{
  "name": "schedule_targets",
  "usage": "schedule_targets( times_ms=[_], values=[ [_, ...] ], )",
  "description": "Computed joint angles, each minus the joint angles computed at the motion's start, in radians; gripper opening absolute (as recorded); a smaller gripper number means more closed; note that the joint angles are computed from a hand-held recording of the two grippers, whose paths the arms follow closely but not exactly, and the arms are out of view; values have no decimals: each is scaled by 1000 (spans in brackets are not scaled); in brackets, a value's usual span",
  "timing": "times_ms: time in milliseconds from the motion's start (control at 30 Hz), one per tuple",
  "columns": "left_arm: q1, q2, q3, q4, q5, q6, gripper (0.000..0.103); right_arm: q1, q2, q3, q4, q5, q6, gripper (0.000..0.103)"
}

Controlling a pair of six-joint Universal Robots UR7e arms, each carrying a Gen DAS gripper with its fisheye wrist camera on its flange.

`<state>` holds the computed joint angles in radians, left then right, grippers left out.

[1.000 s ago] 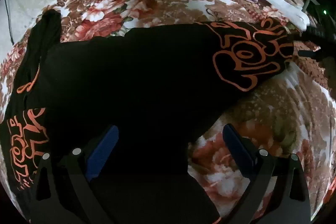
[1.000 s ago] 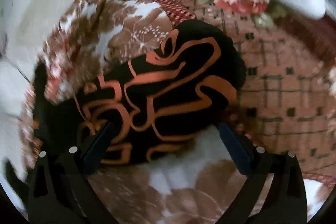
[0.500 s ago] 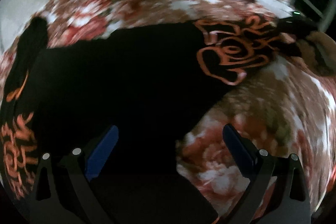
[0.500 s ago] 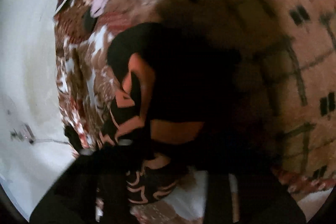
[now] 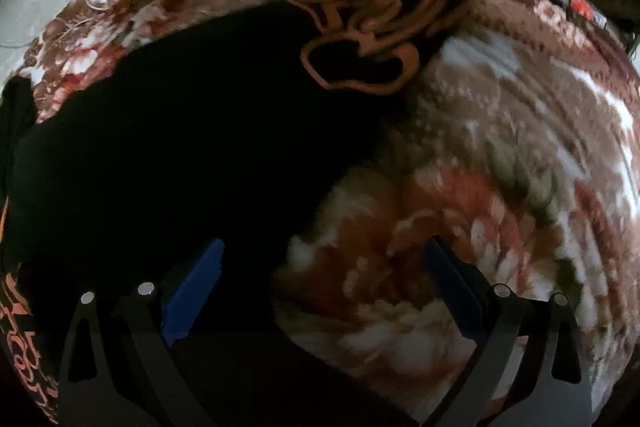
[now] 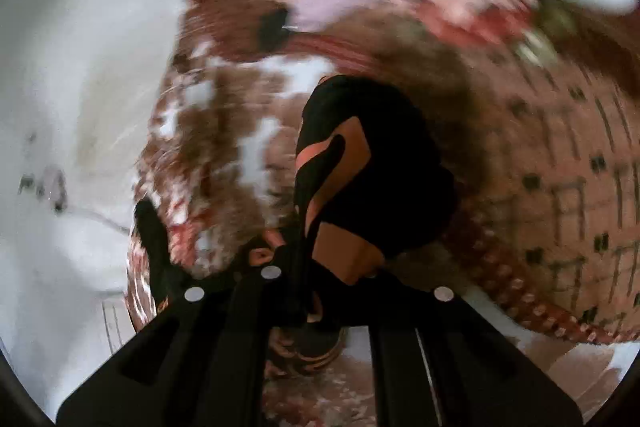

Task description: Fold large clothes

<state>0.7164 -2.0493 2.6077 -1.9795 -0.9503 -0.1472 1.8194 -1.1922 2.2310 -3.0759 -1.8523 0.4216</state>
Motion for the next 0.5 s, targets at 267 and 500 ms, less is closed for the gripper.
schedule_targets(
  times_ms=[267, 500],
  values=[
    [-31, 3, 59, -47, 51, -110, 98, 204, 115, -182, 43, 26, -53, 8],
    [-130, -82, 96, 69, 94, -240, 98, 375, 313, -417, 81, 120, -55, 8]
  ],
)
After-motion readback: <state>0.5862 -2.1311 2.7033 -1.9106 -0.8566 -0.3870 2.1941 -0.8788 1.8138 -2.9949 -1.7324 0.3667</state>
